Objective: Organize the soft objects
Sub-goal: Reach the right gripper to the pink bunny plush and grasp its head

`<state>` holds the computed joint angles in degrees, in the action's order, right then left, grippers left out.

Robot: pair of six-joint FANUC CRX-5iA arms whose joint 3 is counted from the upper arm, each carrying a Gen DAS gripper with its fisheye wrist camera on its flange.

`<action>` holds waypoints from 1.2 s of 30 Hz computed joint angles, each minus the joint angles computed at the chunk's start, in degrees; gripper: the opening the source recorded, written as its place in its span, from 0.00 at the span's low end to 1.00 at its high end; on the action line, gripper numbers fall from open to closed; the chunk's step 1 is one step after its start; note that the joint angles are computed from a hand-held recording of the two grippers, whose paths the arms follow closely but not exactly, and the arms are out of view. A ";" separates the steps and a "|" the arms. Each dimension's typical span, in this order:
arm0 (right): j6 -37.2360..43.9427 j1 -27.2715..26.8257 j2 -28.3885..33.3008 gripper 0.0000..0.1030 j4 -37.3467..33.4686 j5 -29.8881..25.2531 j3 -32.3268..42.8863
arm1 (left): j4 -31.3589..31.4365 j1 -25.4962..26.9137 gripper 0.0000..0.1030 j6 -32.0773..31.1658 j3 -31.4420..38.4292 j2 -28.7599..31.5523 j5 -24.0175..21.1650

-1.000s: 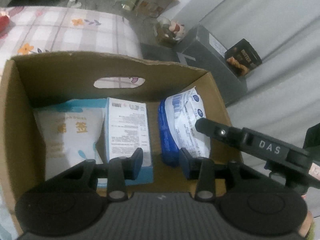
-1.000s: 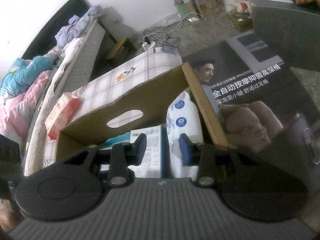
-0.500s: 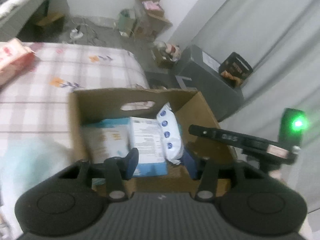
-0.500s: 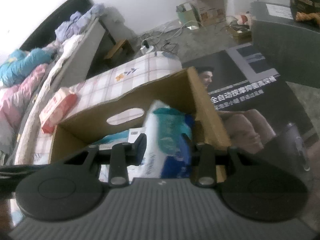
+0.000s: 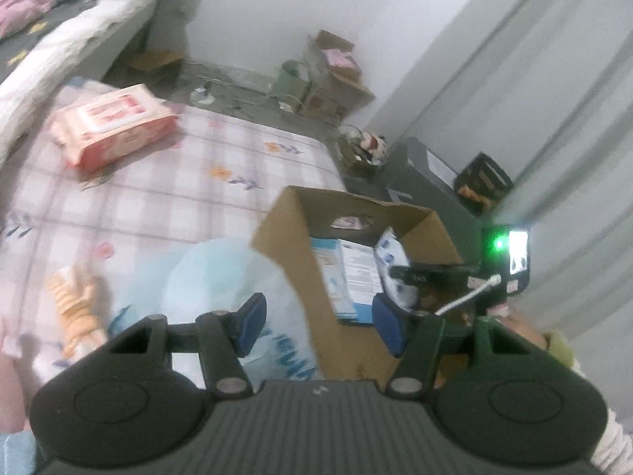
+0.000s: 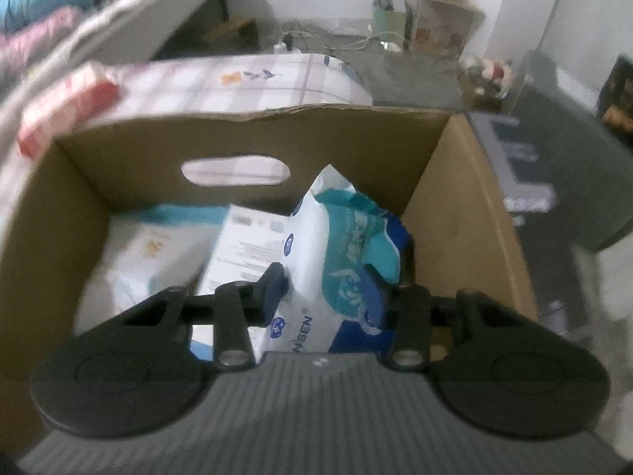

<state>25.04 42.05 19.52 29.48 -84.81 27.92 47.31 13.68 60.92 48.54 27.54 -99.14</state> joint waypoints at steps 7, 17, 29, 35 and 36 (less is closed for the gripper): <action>10.26 2.18 7.91 0.31 3.02 -11.04 9.07 | -0.63 3.18 0.59 -0.87 -2.29 -1.00 1.33; -1.66 5.12 -0.01 0.52 4.42 -5.20 2.80 | 1.32 7.89 0.78 -7.14 -9.04 -5.53 4.64; -29.79 15.06 -13.71 0.63 10.79 20.58 -10.91 | 2.29 19.25 0.88 -14.38 -15.90 -11.27 9.58; -24.35 15.37 -7.21 0.63 5.53 27.46 -1.79 | 1.09 23.83 0.89 -16.93 -20.56 -13.71 12.39; -21.91 15.30 -5.13 0.63 3.69 26.95 1.79 | 1.00 24.45 0.89 -17.80 -21.61 -14.18 13.07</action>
